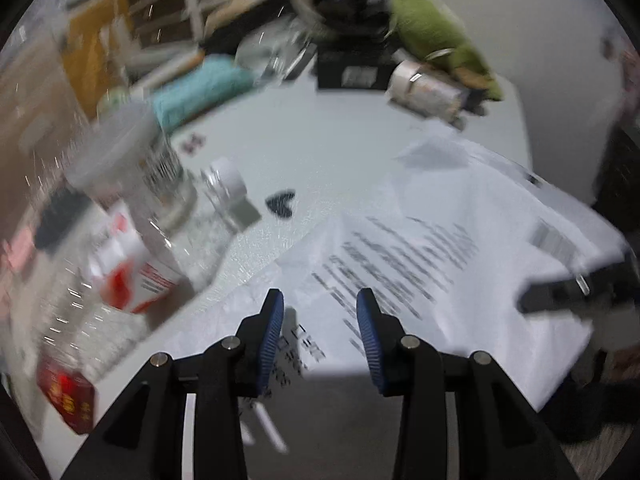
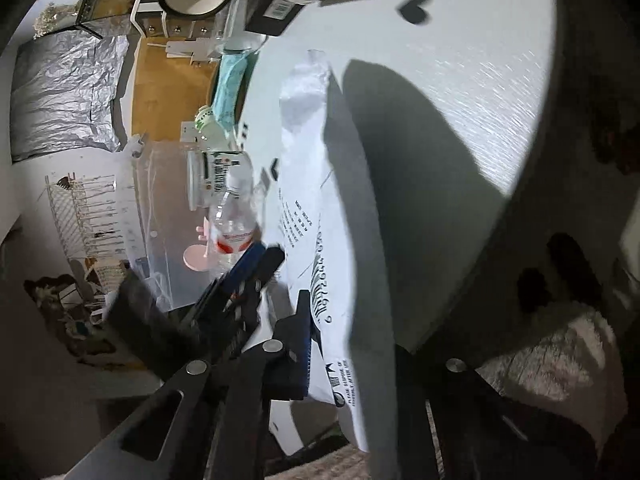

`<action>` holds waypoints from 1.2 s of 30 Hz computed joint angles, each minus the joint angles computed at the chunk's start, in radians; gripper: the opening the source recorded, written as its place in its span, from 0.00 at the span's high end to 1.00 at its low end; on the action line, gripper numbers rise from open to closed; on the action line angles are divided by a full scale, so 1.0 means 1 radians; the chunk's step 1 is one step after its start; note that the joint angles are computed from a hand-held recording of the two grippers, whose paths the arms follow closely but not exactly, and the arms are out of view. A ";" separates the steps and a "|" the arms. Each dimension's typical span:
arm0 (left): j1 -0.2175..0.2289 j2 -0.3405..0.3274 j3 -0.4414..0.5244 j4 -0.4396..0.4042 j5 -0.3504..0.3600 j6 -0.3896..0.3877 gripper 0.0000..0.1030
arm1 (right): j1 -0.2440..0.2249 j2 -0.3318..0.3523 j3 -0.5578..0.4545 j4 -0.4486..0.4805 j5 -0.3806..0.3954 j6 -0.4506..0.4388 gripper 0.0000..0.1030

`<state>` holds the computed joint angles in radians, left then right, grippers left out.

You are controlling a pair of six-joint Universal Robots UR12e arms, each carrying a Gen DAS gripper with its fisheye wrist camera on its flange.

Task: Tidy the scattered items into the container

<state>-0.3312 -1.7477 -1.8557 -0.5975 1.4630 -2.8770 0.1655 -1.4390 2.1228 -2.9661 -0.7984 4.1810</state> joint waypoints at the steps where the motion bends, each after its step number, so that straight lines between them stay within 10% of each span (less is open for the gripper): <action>1: 0.002 0.021 -0.020 0.035 -0.007 0.026 0.55 | 0.001 0.000 -0.011 0.011 0.001 0.007 0.88; 3: 0.013 0.073 -0.066 0.103 -0.044 0.067 0.33 | 0.003 0.002 -0.034 0.027 0.000 0.035 0.90; 14: -0.065 0.163 -0.217 0.321 0.081 0.305 0.32 | 0.014 0.057 -0.106 -0.032 0.040 0.304 0.90; 21: -0.096 0.101 -0.219 0.355 0.280 0.258 0.53 | 0.022 0.059 -0.135 0.019 0.052 0.299 0.90; 26: -0.078 0.094 -0.212 0.326 0.290 0.248 0.84 | 0.017 0.054 -0.130 0.039 0.060 0.293 0.90; 30: -0.054 0.097 -0.181 0.239 0.228 0.208 0.87 | 0.013 0.047 -0.137 0.117 0.043 0.210 0.90; 34: -0.031 0.108 -0.150 0.131 0.153 0.141 0.87 | 0.015 0.007 -0.178 0.357 -0.057 -0.064 0.85; 36: -0.021 0.108 -0.133 0.079 0.119 0.116 0.87 | 0.032 -0.023 -0.208 0.471 -0.167 -0.248 0.52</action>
<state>-0.3522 -1.6394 -1.9891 -0.5186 1.5824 -2.7611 0.1970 -1.4620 1.9150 -2.4950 -0.9655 3.9330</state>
